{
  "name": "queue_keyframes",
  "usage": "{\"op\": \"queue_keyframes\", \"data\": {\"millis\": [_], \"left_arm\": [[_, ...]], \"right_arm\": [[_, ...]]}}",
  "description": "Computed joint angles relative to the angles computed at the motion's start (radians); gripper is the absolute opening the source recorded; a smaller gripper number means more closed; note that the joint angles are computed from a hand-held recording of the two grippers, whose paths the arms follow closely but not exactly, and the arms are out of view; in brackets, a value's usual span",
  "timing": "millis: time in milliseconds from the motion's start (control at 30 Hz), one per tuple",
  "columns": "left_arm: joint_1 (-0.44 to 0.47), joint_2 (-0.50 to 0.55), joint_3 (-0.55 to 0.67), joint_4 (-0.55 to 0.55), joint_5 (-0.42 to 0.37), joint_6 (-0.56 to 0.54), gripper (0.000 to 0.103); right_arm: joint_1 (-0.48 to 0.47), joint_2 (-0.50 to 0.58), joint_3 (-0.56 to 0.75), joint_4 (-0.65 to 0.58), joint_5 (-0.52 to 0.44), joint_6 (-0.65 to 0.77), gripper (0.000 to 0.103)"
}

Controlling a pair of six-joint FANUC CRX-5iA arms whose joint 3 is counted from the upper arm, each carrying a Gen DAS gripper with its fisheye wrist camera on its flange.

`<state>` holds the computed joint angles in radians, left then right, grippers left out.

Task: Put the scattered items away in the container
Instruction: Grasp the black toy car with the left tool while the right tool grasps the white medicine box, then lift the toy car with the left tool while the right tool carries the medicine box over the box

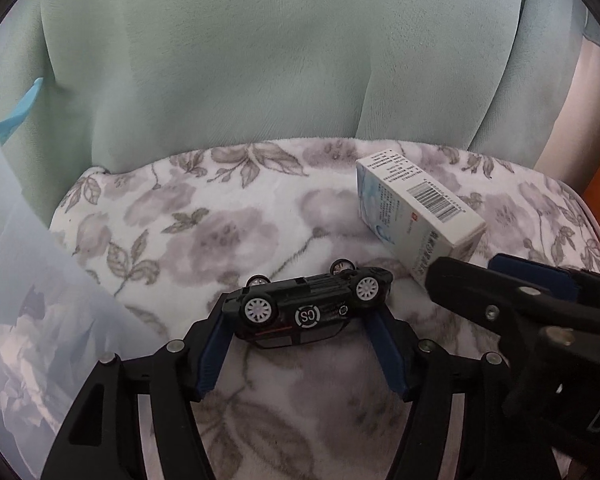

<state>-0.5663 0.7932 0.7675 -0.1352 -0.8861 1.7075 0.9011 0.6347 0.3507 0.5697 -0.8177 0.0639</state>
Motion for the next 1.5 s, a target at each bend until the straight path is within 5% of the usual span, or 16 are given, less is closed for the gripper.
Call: {"op": "queue_keyframes", "data": {"millis": [433,567,733,1133,1500], "left_arm": [[0.014,0.064,0.094,0.034,-0.021,-0.017,0.067],[0.014,0.065,0.095,0.035,-0.013,-0.026,0.062],[0.019,0.061,0.085,0.072,-0.008,-0.058,0.057],[0.009,0.001,-0.016,0.151,0.01,-0.133,0.056],[0.002,-0.165,-0.2,0.162,0.039,-0.114,0.056]], "right_arm": [[-0.025,0.017,-0.003,0.042,0.042,-0.025,0.054],[-0.026,-0.006,-0.05,0.079,0.061,-0.091,0.036],[-0.024,-0.035,-0.101,0.112,0.076,-0.153,0.032],[0.012,-0.169,-0.298,0.191,0.055,-0.383,0.031],[0.091,-0.272,-0.402,0.231,-0.013,-0.536,0.029]]}}
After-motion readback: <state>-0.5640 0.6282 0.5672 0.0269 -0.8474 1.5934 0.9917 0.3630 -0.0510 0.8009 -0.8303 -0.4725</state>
